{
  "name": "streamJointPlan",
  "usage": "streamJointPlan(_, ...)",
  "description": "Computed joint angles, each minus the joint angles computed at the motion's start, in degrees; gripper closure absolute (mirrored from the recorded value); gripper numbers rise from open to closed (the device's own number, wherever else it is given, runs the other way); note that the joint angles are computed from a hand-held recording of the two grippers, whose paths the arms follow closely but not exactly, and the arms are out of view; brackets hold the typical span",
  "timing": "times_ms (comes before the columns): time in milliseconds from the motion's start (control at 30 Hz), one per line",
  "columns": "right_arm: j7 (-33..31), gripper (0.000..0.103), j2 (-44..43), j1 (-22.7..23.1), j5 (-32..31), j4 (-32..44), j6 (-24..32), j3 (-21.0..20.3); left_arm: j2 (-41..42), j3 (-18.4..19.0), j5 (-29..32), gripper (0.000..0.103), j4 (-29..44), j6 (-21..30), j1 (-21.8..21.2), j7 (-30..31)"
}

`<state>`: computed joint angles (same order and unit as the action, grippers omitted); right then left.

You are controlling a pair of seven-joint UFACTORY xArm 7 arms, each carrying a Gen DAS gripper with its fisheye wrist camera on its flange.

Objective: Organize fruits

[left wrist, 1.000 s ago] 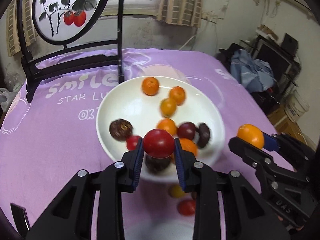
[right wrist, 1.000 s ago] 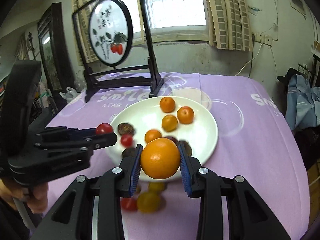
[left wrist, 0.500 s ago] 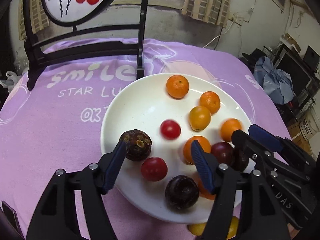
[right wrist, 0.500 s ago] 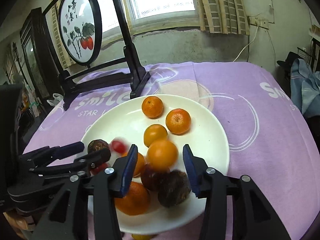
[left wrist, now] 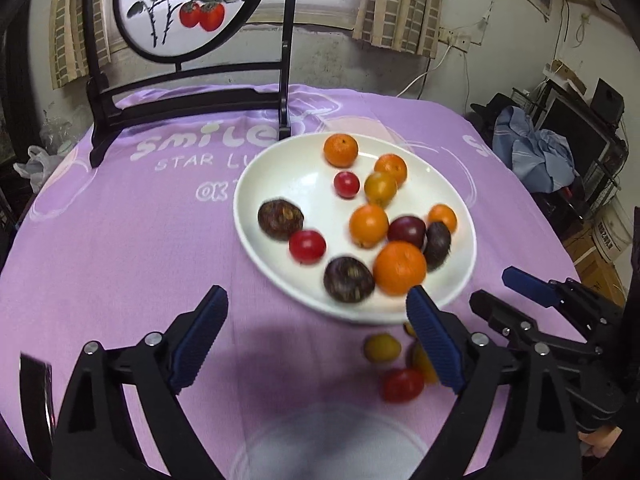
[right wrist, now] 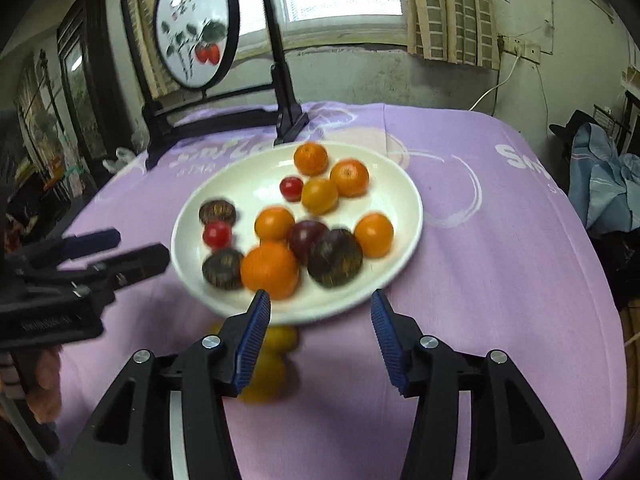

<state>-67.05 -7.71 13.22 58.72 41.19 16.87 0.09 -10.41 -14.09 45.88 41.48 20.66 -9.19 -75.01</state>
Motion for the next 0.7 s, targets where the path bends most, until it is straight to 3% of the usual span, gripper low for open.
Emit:
streamJointPlan(333, 2.3, 0.050, -7.8, 3.4, -8.4, -12.8, -2.0, -1.8, -5.1, -2.8, -5.2, 0.013, -10.9, -3.6, 0.4, -1.4)
streamJointPlan(533, 5.9, 0.050, -7.3, 6.4, -12.6, -14.3, -5.6, -2.5, -6.0, -5.3, -2.3, 0.013, -12.5, -5.5, 3.7, -2.9)
streamJointPlan(700, 6.8, 0.050, -4.1, 8.7, -12.3, -11.9, -6.7, -3.5, -5.7, -4.7, -3.4, 0.012, -12.5, -6.1, 3.3, -0.3)
